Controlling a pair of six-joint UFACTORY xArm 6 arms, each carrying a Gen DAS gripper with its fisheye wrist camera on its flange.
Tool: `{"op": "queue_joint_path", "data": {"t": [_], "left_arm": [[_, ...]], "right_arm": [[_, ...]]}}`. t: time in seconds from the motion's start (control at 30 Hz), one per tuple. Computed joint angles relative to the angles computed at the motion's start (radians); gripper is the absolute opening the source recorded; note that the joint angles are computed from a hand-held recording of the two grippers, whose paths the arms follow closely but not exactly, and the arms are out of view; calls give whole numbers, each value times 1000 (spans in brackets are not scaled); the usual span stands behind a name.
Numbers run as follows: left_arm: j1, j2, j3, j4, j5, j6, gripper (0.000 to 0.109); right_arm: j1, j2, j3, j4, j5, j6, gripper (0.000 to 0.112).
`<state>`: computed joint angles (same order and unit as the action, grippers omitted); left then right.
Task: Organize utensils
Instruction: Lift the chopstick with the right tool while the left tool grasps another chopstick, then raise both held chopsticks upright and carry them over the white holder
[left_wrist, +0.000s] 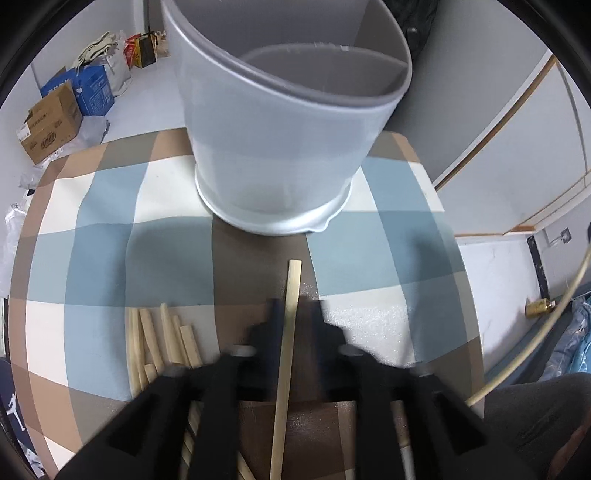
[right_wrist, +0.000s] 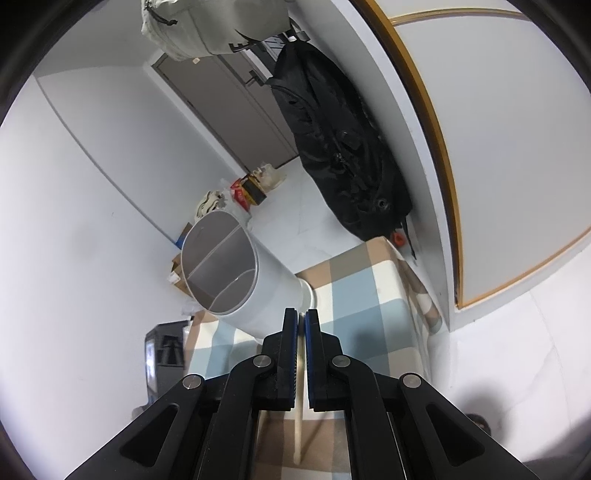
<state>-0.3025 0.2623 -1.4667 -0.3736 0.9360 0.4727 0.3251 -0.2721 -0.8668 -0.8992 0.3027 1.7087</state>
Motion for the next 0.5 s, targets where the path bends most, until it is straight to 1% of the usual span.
{"op": "queue_joint_path", "data": {"t": [0.07,0.13,0.2,0.27,0.3,0.33,0.37,0.4,0.47,0.5], "left_arm": [[-4,-4,9,-1,-27,-6,45],[-8,3,2,2,-36,-13,45],[-10,25,-22,42,-25,-53,45],[-11,28,-16,22,-59,-43,45],[-13,31,-18,39,-60,-52,44],[-21,28,-10,66,-81,-66,43],[-28,26,-4,89,-93,-76,37],[-31,23,2,90,-105,-66,22],[-38,18,15,122,-132,-78,10],[-34,21,10,107,-123,-74,3]], "right_arm": [[-4,-1,1,-2,-2,2,3],[-8,1,3,2,-8,5,3],[-13,1,6,10,-18,2,3],[-13,-3,9,10,-22,0,3],[-13,-3,8,8,-22,0,3],[-14,-5,9,3,-24,2,3],[-15,-8,10,1,-24,2,3],[-16,-8,10,0,-25,4,3],[-20,-8,13,4,-34,6,3],[-20,-8,13,7,-34,4,3]]}}
